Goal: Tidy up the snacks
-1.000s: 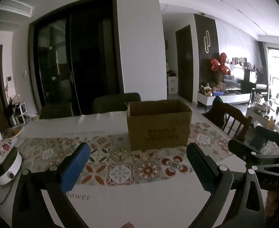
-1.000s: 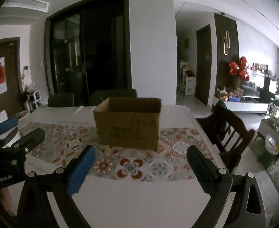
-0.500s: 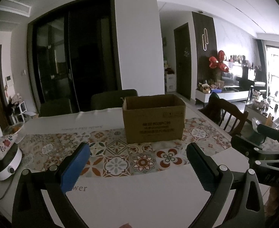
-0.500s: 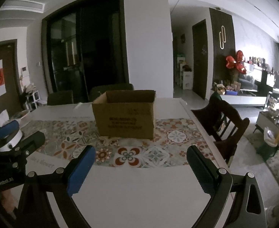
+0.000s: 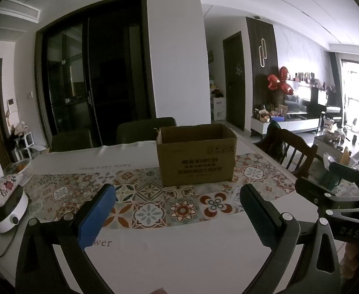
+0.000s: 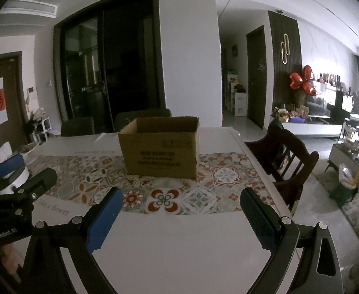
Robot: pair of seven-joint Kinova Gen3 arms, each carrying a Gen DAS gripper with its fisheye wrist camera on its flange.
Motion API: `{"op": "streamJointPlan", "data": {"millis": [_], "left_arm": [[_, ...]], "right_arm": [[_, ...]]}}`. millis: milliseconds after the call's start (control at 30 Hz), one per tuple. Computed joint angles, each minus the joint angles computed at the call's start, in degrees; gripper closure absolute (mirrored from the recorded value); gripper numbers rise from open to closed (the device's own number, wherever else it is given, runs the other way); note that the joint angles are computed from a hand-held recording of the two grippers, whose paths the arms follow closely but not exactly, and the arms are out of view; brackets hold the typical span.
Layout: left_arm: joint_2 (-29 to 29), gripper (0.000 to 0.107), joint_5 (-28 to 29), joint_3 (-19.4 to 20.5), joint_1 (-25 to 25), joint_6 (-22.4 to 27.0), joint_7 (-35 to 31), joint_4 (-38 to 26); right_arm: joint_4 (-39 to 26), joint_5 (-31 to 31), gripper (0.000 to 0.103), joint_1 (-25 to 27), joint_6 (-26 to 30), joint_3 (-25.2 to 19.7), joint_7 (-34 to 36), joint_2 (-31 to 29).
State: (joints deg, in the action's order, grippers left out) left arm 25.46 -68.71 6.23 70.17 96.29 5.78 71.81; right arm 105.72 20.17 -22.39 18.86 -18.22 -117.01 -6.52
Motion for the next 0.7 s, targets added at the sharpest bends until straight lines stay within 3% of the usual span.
{"op": "streamJointPlan", "data": {"millis": [700], "left_arm": [[0.08, 0.004, 0.01, -0.05, 0.05, -0.15, 0.29, 0.25]], "right_arm": [[-0.02, -0.06, 0.006, -0.09, 0.09, 0.03, 0.06, 0.01]]}}
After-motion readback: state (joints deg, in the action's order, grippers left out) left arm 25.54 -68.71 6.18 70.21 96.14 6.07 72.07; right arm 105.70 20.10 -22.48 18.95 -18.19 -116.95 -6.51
